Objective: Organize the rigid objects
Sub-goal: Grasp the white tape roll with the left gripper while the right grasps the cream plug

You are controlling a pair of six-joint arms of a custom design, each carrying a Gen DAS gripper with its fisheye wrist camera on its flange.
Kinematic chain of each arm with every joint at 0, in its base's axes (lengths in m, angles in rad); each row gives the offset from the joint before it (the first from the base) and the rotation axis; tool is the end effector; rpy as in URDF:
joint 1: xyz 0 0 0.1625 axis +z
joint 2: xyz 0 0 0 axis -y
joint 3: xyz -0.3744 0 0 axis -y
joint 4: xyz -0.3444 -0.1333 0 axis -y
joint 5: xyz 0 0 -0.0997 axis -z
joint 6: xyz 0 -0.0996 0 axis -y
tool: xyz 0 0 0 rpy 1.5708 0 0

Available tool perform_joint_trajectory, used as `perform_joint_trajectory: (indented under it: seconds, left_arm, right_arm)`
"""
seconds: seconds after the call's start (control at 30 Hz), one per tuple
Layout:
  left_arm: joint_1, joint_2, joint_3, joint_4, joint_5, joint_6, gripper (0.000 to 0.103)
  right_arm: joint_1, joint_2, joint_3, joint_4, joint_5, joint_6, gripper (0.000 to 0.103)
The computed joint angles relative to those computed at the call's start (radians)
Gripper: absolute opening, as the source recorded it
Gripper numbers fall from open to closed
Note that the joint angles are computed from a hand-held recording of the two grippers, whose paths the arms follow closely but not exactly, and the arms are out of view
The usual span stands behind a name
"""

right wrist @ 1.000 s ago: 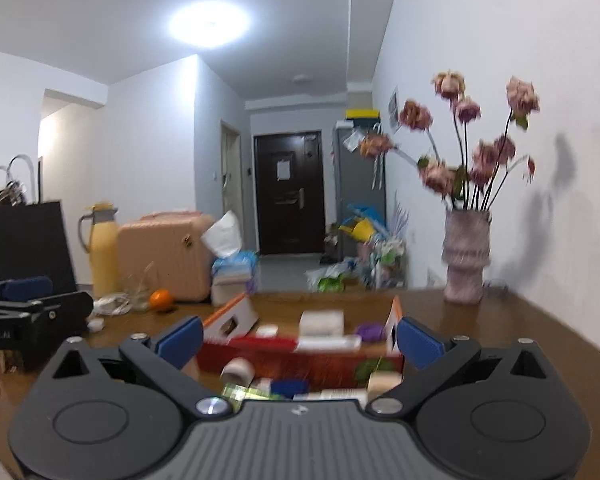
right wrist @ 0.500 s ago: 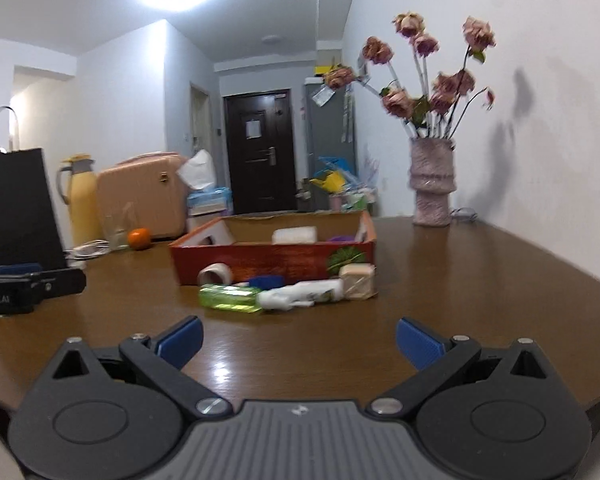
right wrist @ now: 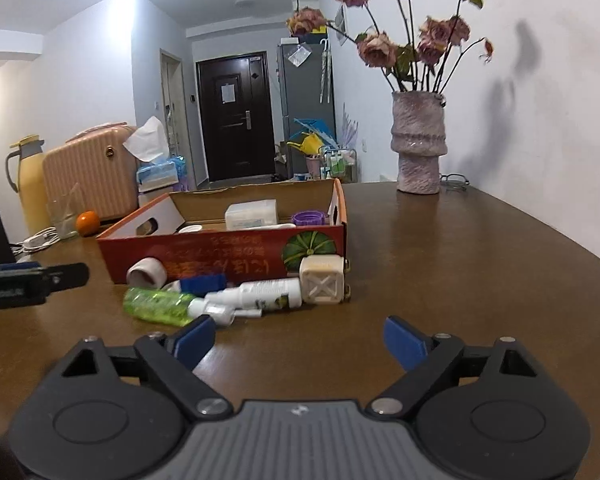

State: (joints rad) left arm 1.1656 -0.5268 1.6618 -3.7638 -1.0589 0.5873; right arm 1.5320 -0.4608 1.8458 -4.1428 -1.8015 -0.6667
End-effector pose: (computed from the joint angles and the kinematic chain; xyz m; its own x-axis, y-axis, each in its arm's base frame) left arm -0.0667 -0.6173 0.0828 -0.6999 0.2094 -0.6829 0.6982 0.4023 -0.5922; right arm 0.0900 -0.5301 0.0467 -0.7670 -0.0352 0.6407 -0.5851 0.4484 -0.6757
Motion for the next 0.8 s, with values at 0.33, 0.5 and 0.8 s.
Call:
perform_joint_trajectory:
  seconds: [0.33, 0.5, 0.8]
  left_arm:
    - [0.072, 0.13, -0.374, 0.408, 0.004, -0.155, 0.064]
    - [0.085, 0.134, -0.394, 0.462, -0.002, -0.187, 0.047]
    - [0.08, 0.128, -0.364, 0.407, -0.028, -0.137, 0.047]
  right_arm:
    - [-0.016, 0.067, -0.38, 0.351, -0.053, 0.068, 0.076]
    - [-0.029, 0.106, -0.483, 0.494, -0.048, 0.106, 0.069]
    - [-0.046, 0.116, -0.492, 0.505, 0.006, 0.172, 0.058]
